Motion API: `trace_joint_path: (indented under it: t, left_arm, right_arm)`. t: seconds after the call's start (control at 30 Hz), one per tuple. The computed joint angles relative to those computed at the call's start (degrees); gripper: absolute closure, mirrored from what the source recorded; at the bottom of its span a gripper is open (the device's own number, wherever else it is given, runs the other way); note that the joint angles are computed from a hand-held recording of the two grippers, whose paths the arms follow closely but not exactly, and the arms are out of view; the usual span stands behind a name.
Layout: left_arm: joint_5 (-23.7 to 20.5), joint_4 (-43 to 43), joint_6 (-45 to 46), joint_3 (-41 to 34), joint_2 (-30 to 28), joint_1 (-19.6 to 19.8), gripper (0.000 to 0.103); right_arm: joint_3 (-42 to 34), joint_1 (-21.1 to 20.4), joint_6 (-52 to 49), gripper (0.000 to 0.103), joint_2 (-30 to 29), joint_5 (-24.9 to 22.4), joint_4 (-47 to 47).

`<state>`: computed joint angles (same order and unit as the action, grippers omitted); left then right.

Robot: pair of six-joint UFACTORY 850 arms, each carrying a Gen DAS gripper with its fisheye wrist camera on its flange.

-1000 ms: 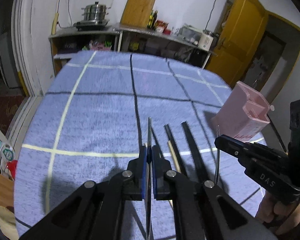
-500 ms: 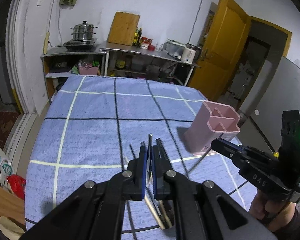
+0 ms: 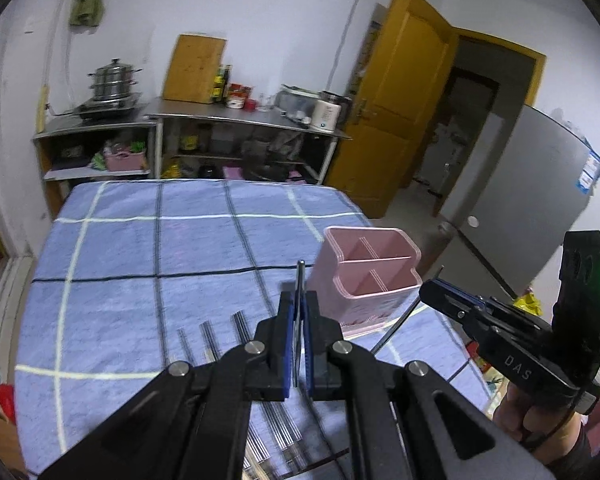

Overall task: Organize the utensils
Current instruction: 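Lift both held metal sticks and carry them over the pink caddy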

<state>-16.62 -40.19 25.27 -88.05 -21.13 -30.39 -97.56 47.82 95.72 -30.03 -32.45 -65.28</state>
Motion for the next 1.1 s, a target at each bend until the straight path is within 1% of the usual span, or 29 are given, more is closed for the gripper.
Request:
trace_joint_path:
  t: [0.07, 0.27, 0.43, 0.53, 0.63, 0.73, 0.83, 0.9, 1.1]
  left_arm:
    - [-1.0, -2.0, 2.1, -2.3, -1.4, -0.6, 0.098]
    - [-3.4, -3.2, 2.7, -11.0, -6.1, -1.8, 0.098]
    - [-4.7, -1.7, 0.5, -18.6, -10.2, -2.0, 0.098]
    - [-5.4, 1.3, -2.5, -23.3, -13.0, -2.2, 0.098]
    - [-6.5, 5.1, -6.3, -28.0, -16.3, -2.5, 0.098]
    - [-8.2, 8.5, -9.6, -32.0, -19.5, -2.6, 0.098]
    - [-9.2, 9.6, -10.8, -33.7, -21.7, -2.8, 0.098]
    - [-10.0, 10.6, -11.5, -35.3, -23.4, -2.9, 0.098]
    - [-11.6, 12.2, -12.3, -36.6, -25.8, -3.2, 0.098]
  right_arm:
    - [1.6, -0.5, 1.7, 0.099, 1.7, -1.1, -1.5]
    - [3.3, -1.8, 4.6, 0.099, 4.7, -3.1, -5.3]
    - [3.0, -3.4, 8.1, 0.099, 5.6, -4.0, -9.9]
    - [2.3, -4.4, 9.9, 0.099, 5.3, -4.1, -11.6]
    - [1.5, -5.5, 11.2, 0.099, 4.6, -3.5, -12.6]
    - [0.0, -6.8, 10.3, 0.099, 2.9, -2.2, -11.1]
    - [-0.4, -7.7, 9.7, 0.099, 1.5, -1.1, -9.5]
    - [-0.1, -8.4, 10.1, 0.099, 0.7, 0.4, -9.0]
    - [0.1, -9.6, 7.3, 0.099, -1.7, 3.0, -4.6]
